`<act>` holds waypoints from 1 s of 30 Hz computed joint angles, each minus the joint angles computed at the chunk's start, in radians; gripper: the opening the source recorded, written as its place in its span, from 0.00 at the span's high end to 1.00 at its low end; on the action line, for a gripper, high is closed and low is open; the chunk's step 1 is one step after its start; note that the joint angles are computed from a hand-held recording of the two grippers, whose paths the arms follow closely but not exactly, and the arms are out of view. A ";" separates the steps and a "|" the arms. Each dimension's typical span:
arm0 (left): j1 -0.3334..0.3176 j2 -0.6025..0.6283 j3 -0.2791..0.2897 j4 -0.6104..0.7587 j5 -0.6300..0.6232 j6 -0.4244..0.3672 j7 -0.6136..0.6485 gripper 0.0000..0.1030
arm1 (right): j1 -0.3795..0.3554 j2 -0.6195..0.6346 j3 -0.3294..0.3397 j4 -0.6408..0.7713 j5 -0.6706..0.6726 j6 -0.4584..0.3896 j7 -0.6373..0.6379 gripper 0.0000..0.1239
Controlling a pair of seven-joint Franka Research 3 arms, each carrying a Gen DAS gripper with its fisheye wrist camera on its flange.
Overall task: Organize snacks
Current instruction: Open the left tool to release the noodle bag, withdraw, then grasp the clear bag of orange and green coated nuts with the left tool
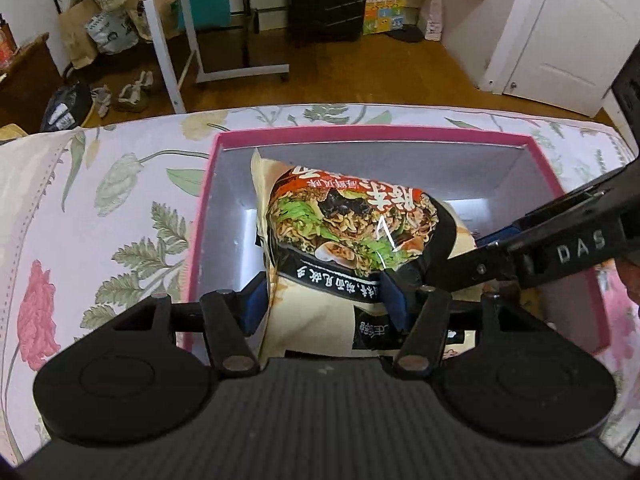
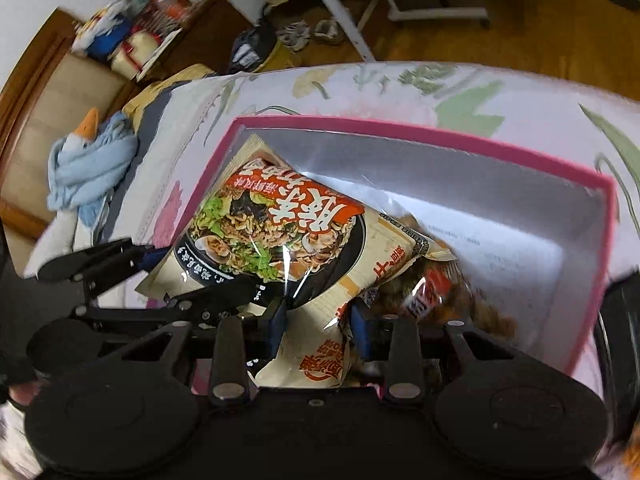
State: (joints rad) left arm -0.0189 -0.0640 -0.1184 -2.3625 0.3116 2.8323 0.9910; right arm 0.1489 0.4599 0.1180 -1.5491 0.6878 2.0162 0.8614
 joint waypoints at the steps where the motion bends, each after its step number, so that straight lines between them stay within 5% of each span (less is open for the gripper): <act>1: 0.004 0.004 -0.003 0.001 0.026 -0.002 -0.021 0.44 | 0.000 -0.003 0.004 -0.007 -0.007 0.015 -0.046 0.68; 7: 0.014 0.025 -0.034 0.043 0.454 -0.120 -0.349 0.42 | 0.009 -0.033 0.010 -0.058 -0.003 0.098 -0.162 0.67; 9: 0.010 0.010 -0.028 0.035 0.492 -0.114 -0.418 0.43 | 0.009 -0.040 0.007 -0.057 -0.009 0.097 -0.176 0.67; 19: -0.022 -0.100 -0.032 -0.042 0.284 -0.027 -0.315 0.44 | -0.081 -0.212 -0.058 -0.180 0.060 0.100 -0.363 0.67; 30: -0.179 -0.067 -0.058 0.028 -0.058 0.065 -0.034 0.46 | -0.148 -0.344 -0.146 -0.270 0.037 0.195 -0.519 0.63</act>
State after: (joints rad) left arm -0.1984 -0.1311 -0.1761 -2.3341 0.2541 2.8971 0.9565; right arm 0.0011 0.1161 -0.0284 -1.8190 0.7252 2.2113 0.3427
